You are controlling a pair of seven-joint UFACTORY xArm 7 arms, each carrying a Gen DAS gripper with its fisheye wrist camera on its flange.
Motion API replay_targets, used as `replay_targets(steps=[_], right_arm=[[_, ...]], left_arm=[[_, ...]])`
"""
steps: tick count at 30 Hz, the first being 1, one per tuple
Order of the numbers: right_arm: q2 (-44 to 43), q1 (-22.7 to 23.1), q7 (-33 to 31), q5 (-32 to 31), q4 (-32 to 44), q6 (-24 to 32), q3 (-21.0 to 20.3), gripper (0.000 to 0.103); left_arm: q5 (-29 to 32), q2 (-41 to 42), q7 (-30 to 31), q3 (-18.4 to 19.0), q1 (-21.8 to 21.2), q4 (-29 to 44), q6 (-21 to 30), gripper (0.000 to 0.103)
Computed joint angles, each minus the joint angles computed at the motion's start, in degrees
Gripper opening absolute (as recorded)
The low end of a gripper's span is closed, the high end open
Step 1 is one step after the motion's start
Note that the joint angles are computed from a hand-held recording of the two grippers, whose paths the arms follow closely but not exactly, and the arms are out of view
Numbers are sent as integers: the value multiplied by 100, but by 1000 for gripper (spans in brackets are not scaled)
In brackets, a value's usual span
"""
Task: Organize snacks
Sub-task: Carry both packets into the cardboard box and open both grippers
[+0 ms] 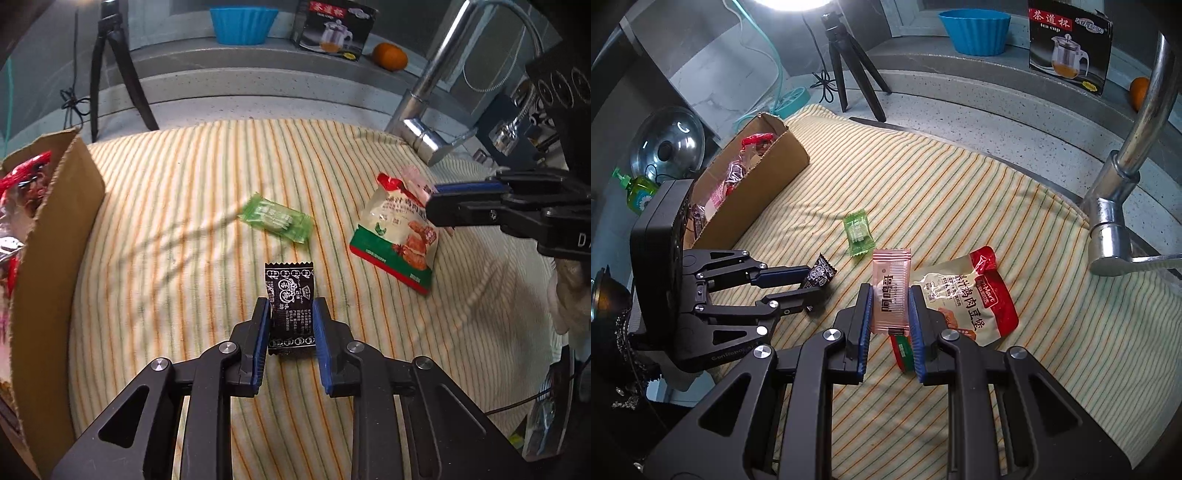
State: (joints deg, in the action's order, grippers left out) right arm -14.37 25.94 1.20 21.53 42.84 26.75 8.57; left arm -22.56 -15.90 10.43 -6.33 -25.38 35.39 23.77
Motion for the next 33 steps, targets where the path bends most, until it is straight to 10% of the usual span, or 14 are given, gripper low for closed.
replay_targets(steps=[15,33], right_arm=[[468,203,222,-201,866,-190,261,20],[3155,873,555,-1364,4285,170,781,20]], left_arm=[[123,-1296,88,568,487,-254,321,21],[796,-1986,88,1152,1763,-415,704,21]])
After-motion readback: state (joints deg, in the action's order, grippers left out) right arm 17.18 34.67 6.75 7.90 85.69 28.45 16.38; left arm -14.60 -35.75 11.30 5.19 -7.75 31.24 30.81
